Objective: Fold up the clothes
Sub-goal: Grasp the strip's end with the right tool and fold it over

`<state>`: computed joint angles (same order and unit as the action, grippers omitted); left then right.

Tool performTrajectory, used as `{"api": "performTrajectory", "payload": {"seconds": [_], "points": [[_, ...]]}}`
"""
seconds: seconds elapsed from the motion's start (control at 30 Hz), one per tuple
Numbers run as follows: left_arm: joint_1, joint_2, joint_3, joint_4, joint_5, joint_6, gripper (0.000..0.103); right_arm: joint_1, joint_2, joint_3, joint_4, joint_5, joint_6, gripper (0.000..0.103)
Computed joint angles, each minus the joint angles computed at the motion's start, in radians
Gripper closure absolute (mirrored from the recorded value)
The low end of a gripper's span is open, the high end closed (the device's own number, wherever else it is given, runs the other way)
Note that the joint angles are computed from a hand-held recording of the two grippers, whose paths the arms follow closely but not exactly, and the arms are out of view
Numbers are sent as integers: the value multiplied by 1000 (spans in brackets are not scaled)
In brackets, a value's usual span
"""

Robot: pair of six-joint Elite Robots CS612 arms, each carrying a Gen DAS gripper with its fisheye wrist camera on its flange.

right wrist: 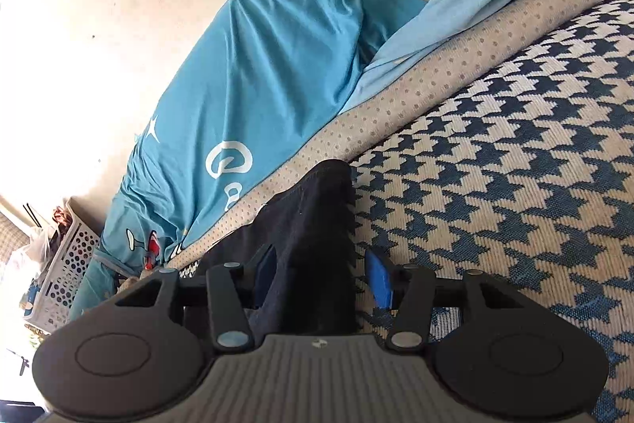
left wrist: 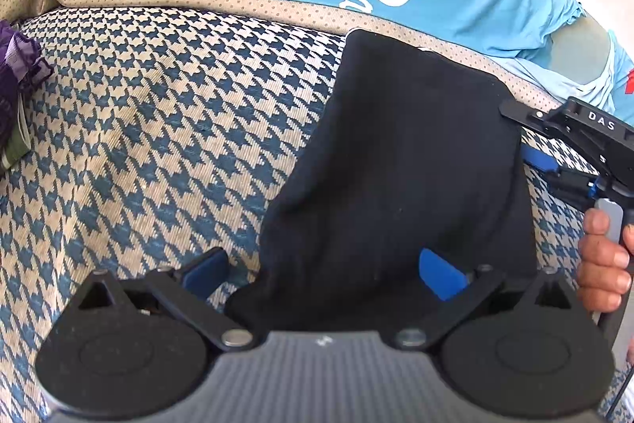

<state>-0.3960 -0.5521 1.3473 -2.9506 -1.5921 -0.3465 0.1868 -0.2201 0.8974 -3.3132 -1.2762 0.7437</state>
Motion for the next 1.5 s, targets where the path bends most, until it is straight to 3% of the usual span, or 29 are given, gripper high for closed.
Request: {"api": "performTrajectory", "payload": {"seconds": [0.4, 0.57, 0.7, 0.9, 1.07, 1.3, 1.5], "points": [[-4, 3, -5, 3, 13, 21, 0, 11, 46, -87, 26, 22, -44, 62], [-5, 3, -3, 1, 13, 26, 0, 10, 63, -110, 32, 39, -17, 90], [-5, 2, -1, 2, 8, 31, 0, 14, 67, -111, 16, 18, 48, 95], [-6, -2, 5, 2, -7, 46, 0, 31, 39, -76, 5, -69, 49, 96], [-7, -5, 9, 1, -30, 58, 0, 40, -6, -6, -17, -187, 49, 96], [-12, -11, 24, -13, -57, 107, 0, 43, -99, 149, -60, -416, 43, 96], [-18, -16, 36, -24, -70, 141, 0, 36, -196, 322, -69, -622, 111, 96]]}}
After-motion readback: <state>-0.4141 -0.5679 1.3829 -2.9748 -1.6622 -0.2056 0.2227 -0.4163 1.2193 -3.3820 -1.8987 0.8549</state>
